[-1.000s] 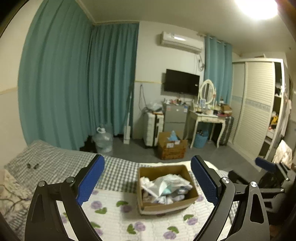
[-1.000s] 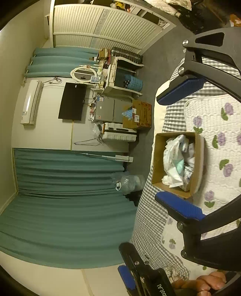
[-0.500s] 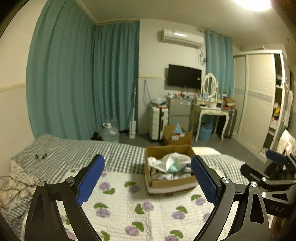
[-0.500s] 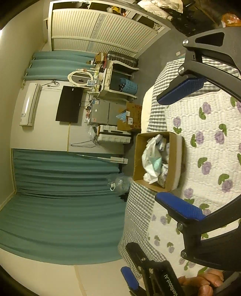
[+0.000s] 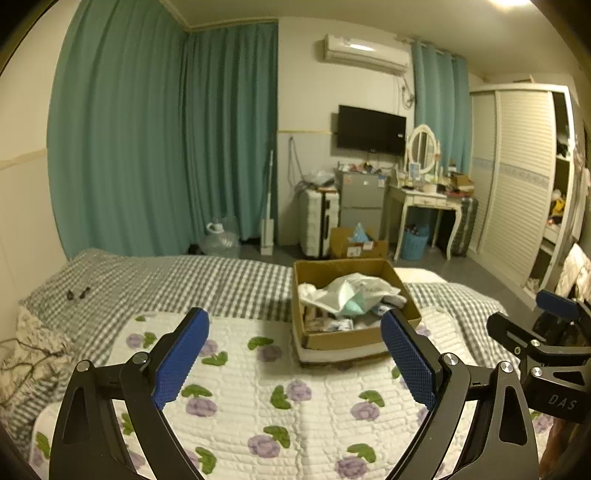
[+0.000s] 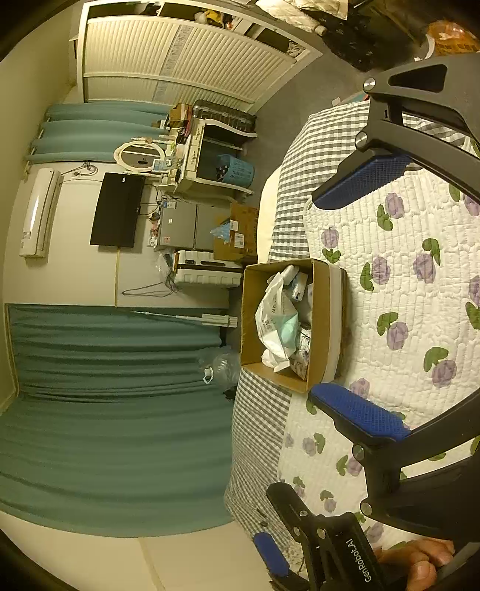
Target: Organize soft objects
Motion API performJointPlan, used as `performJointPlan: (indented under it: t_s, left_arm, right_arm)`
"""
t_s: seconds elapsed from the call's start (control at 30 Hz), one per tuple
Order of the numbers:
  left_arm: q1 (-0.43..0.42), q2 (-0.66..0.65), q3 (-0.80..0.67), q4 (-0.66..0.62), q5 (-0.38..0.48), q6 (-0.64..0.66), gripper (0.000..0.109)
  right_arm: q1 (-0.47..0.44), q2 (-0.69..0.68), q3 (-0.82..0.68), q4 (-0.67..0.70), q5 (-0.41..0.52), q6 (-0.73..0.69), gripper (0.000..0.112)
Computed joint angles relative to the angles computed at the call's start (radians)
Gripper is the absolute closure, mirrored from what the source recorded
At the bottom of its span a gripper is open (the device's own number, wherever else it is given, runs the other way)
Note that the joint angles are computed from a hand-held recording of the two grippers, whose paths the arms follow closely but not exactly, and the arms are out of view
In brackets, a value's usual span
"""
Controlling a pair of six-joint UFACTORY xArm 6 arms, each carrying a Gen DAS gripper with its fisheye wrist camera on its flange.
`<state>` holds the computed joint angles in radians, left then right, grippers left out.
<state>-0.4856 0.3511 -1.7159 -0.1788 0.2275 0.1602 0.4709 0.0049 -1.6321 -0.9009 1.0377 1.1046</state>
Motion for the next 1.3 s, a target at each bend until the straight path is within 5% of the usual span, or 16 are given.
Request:
performJointPlan:
  t_s: [1.3]
  left_arm:
    - [0.011,-0.005,0.000,-0.019,0.008,0.026,0.013]
  right_arm:
    - [0.004,0.008,0.002,0.007,0.000,0.017,0.017]
